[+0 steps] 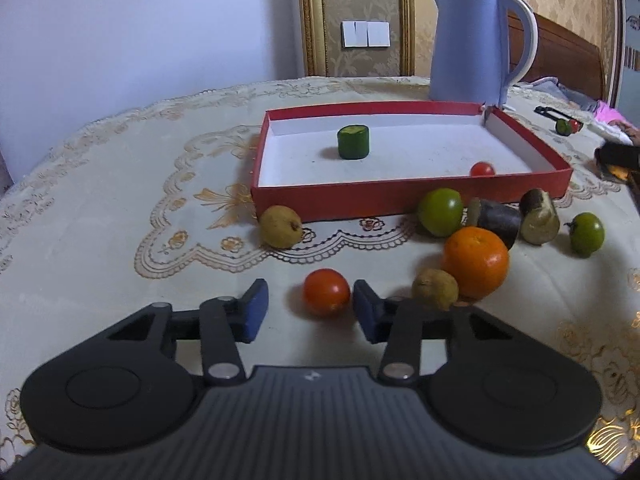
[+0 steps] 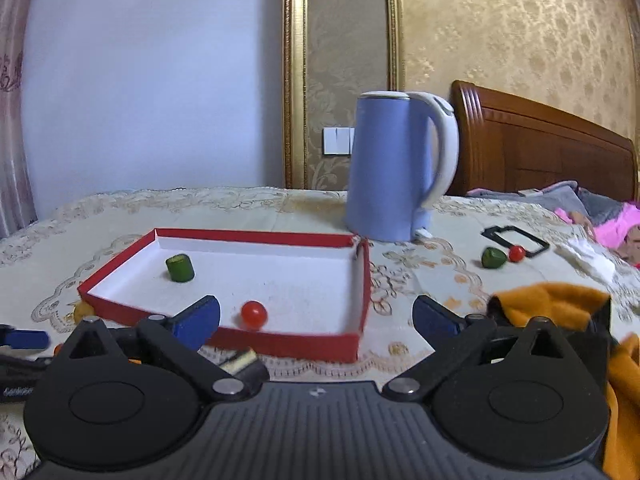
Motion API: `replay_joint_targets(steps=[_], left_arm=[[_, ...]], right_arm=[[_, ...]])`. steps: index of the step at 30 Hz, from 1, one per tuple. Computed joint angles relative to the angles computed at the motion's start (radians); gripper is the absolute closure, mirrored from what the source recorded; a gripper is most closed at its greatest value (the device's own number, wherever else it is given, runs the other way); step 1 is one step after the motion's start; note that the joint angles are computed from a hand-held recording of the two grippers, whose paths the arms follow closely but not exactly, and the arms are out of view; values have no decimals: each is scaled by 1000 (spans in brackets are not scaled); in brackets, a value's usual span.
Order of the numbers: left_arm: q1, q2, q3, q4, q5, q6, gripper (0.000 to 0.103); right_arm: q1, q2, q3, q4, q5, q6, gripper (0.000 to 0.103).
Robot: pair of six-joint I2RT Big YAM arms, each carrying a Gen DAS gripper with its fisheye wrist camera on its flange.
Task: Organize fruits
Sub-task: 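Grasp a red cherry tomato with the left tool while the right tool grasps a green tomato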
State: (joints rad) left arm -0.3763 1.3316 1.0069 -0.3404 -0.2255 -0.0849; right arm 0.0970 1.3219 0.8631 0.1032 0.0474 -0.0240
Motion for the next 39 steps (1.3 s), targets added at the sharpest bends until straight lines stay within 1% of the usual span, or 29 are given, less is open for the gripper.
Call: replay_joint_targets(steps=[3,6,7,9,11,13,15,17,20,21,22,23,24,25,26,30,32,33,34,35,39], left_arm=[[-1,3,3,1,5,-4,66],[-1,4,2,5,13,-6,70],[-1,4,2,6,16,-8,74],[-2,2,1,6,26,-11,79],[-5,4,2,8,17,-14,79],[-6,3,0,11,16,-17,80],[-2,2,-1,13,24,-27,80],[3,0,-2,13,33,-38,80],[5,-5,-5,15,31,-47,80],[5,-7,-7,15,29,-47,80],[6,-9,-8,16,25,-46,80],[7,-11,-8,16,23,-44,80],[8,-13,-9,17,22,-43,80],[9,-14,-9,18,22,-44,80],[10,-16,-10,19,21,-47,80],[9,-20,-10,21,13,-47,80],[8,-22,-11,22,10,-44,80],[8,-23,-10,21,9,-44,80],[7,-25,-10,21,7,-43,80],[6,-28,-10,22,4,-41,80],[0,-22,10,18,-8,-21,80]], right_arm=[[7,-2,-23,5,36,-15,0],[18,1,-43,20,67,-84,0],[15,1,-48,20,42,-116,0],[7,-5,-50,-2,-9,-123,0],[-2,-10,-56,-15,-61,-120,0],[4,-9,-61,-18,-57,-122,0],[14,-8,-69,-17,-48,-154,0],[19,-4,-76,-7,-44,-162,1],[7,8,-64,-26,-68,-126,7],[1,12,-56,-37,-77,-118,16],[-7,20,-39,-72,-90,-114,30],[-13,28,-23,-101,-98,-104,37],[-20,36,-9,-125,-120,-100,46],[-26,45,3,-142,-138,-103,47],[-28,53,11,-149,-139,-104,47],[-25,73,30,-152,-137,-126,47],[-24,83,41,-165,-140,-136,51],[-24,90,51,-181,-144,-137,56],[-25,98,60,-198,-151,-137,64],[-25,103,64,-208,-152,-138,68],[-27,91,48,-194,-153,-140,70]])
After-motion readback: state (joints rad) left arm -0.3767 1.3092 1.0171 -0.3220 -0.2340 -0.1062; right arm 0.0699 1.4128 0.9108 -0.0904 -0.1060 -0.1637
